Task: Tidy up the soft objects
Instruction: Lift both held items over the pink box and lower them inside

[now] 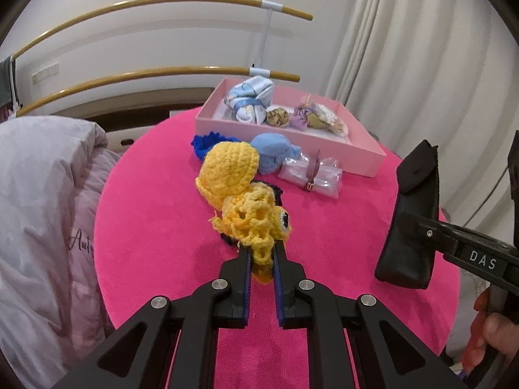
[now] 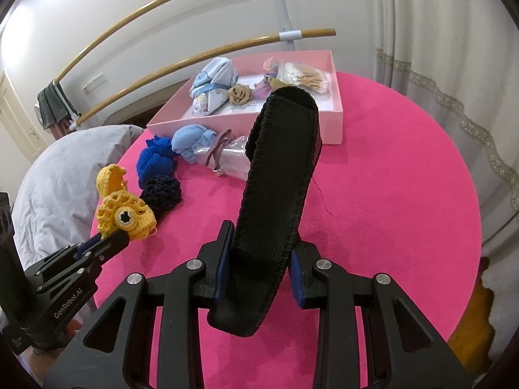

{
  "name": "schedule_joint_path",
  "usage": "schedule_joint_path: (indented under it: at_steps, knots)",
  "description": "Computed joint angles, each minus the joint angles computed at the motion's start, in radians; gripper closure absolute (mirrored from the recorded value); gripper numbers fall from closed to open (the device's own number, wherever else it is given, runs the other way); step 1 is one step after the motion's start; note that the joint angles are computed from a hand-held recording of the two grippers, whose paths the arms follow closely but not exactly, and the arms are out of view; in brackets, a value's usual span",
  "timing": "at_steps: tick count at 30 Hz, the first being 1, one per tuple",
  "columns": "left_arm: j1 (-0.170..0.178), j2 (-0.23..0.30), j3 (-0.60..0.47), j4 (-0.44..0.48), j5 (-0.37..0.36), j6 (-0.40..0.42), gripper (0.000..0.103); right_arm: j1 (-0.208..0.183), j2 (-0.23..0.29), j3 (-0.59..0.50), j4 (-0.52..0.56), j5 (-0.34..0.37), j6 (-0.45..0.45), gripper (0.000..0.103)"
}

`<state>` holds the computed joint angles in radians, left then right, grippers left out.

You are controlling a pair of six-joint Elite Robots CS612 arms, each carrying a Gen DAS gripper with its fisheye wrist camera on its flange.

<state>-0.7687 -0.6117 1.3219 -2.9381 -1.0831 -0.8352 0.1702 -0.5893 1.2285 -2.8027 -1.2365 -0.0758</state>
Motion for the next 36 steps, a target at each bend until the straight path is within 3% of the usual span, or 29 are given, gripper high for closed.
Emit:
schedule_joint_path:
  at_steps: [19,28,36]
  knots:
    - [-0.007,-0.032,-0.022,-0.005,0.104,0.119,0.095,0.002,-0.016,-0.041,-0.055,0.055,-0.031,0.075]
    - [0.015,-0.005,-0.118,0.006,0.132,0.209,0.095,0.01,0.014,-0.142,-0.062,0.044,-0.042,0.075]
    - [0.048,0.039,-0.228,0.025,0.11,0.266,0.095,0.015,0.068,-0.281,-0.005,0.035,-0.051,0.075]
